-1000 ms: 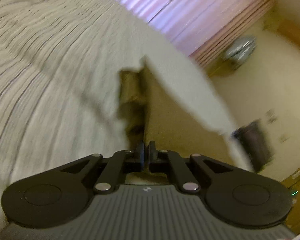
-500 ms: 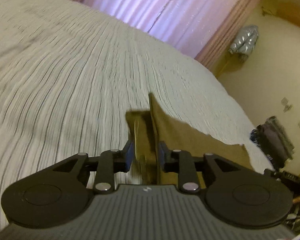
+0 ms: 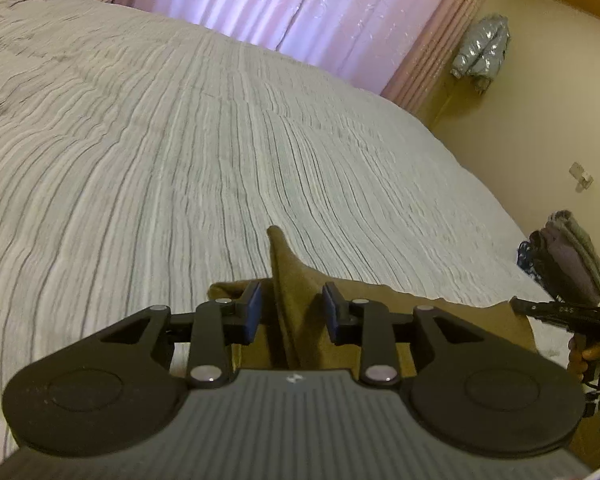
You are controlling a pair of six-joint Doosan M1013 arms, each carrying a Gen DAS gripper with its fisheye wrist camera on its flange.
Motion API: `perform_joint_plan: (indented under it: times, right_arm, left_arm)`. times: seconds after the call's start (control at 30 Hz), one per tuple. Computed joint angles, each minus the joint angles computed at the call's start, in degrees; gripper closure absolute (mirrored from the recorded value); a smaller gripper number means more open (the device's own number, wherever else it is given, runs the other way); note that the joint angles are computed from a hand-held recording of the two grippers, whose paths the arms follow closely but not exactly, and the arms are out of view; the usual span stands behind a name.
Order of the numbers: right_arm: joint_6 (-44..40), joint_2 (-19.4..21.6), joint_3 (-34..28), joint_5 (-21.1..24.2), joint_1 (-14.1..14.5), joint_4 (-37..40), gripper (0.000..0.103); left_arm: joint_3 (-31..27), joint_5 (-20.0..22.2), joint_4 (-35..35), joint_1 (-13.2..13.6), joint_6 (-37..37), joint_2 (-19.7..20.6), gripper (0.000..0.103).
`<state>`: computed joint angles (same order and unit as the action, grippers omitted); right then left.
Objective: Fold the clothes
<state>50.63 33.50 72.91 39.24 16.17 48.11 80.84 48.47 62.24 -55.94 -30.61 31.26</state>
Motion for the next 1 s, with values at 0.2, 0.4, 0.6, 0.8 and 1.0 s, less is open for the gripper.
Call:
perform_joint_plan:
  times: [0.2,0.4,0.6,0.8,1.0]
  right_arm:
    - [1.3,-0.1,2.5,-5.4,0.0,5.1,0.077]
    - [-2.2,-3.3,8.2,-3.6,-2.9,16.7,0.046]
    - [1.9,-4.7,9.9,3.1,-5.4,15.0,0.053]
    - [6.2,-4.0,8.5,7.8,-6.3,14.5,0.059]
    - [5.9,-2.9,7.6,10.2,-7.1,17.5,0.059]
  left_arm:
    - [-3.4,5.2,-2.4,0.0,2.7,1.7,0.083]
    - [-6.7,11.0,2.0,-1.9,4.5,2.4,0.076]
    - [-12.8,-2.5,-7.4,0.4,22.0,4.9,0.063]
    - [-23.6,-5.5,-24.6,3.9,40.9,11.6,0.063]
    - [-30.5,-2.2,-33.8,5.5,53.6,16.1,0.103]
